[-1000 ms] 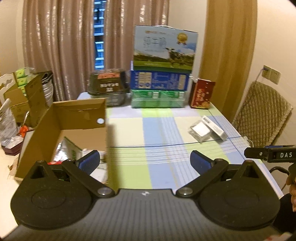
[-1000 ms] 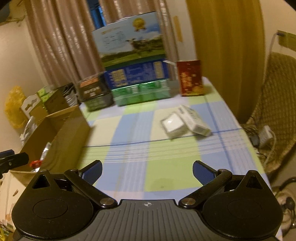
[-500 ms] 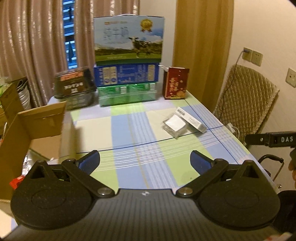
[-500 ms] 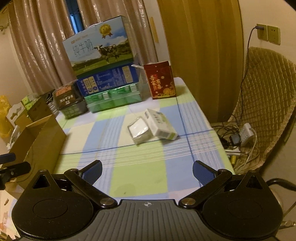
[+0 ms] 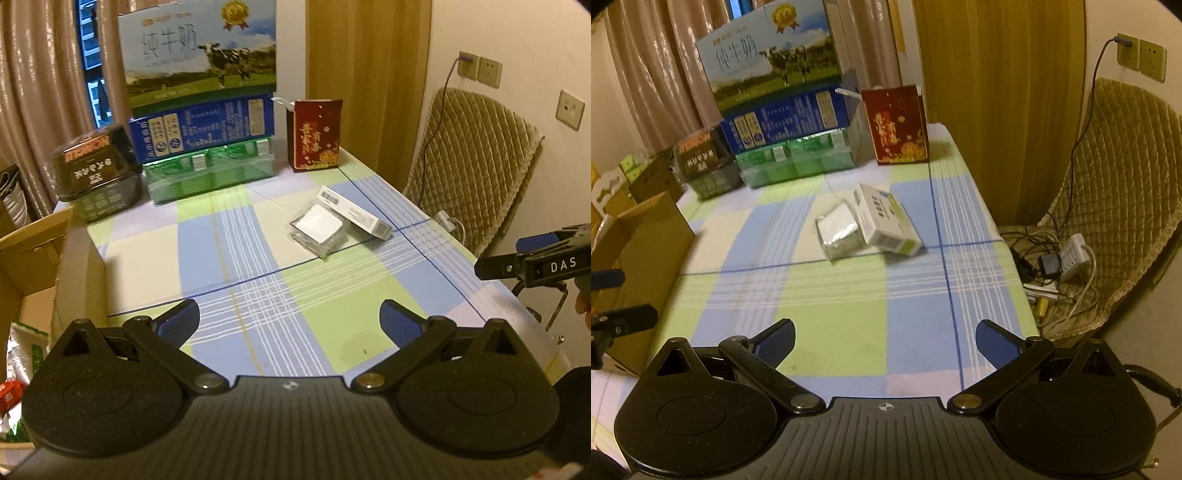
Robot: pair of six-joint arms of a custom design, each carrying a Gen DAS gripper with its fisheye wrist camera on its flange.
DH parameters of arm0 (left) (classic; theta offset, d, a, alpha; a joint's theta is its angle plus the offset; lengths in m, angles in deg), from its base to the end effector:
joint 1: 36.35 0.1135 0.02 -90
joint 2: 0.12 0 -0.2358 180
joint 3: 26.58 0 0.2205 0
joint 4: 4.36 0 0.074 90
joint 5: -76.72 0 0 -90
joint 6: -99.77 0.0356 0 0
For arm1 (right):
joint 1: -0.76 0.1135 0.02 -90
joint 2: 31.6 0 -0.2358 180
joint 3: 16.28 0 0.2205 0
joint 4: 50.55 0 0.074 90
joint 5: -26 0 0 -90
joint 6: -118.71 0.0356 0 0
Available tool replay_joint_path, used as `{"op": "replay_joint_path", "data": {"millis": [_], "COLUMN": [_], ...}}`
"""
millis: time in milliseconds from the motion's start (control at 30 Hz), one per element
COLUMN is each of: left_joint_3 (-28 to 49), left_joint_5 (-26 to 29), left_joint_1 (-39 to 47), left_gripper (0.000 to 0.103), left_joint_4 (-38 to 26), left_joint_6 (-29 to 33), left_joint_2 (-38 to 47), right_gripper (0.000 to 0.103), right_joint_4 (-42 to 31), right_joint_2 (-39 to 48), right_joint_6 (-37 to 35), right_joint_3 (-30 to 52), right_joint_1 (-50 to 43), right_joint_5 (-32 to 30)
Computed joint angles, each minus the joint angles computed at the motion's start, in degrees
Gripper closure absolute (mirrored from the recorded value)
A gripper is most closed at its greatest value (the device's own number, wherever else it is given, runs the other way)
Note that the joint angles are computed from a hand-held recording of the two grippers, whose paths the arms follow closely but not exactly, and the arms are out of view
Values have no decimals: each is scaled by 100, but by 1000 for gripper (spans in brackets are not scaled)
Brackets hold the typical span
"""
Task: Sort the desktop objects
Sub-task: 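Move both tools back toward the wrapped packet and tablet box, then grasp the clear-wrapped white packet with the left gripper while the right grasps the Mecobalamin box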
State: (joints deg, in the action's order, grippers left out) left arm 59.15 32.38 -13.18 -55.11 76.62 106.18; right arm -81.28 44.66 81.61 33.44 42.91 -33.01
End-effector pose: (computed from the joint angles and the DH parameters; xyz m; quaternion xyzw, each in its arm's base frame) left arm 0.3082 0.1042 0.1687 0.3968 0.8207 -0.1649 0.3765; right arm 0.1738 0.1325 0.1561 0.1616 0.9135 0.0272 0.3724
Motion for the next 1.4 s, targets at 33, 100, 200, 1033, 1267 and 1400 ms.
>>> {"op": "replay_joint_path", "data": {"millis": [33, 100, 200, 1033, 1267, 1400], "left_joint_3": [-22, -53, -54, 650, 1554, 2254], "left_joint_5": [-30, -69, -145, -851, -1123, -1221], "left_joint_1": [-51, -133, -267, -1421, -1980, -2265], "left_gripper": [1, 1, 1, 1, 1, 1], "left_joint_4": [51, 132, 233, 1123, 1069, 832], "left_joint_6": [-17, -55, -116, -637, -618, -564], "left_joint_2": [13, 38, 110, 1079, 1843, 2383], "right_gripper": [2, 2, 2, 2, 2, 2], "right_joint_4": [60, 144, 238, 1701, 2115, 2011], "right_joint_2": [34, 76, 127, 943, 2071, 2840], "right_joint_6": [-26, -103, -265, -2310, -3537, -3971], "right_joint_3": [-34, -93, -128, -86, 767, 1515], "right_joint_1": [-40, -124, -263, -2110, -2894, -3232], "right_joint_5": [-32, -96, -197, -1544, -2502, -3033]}}
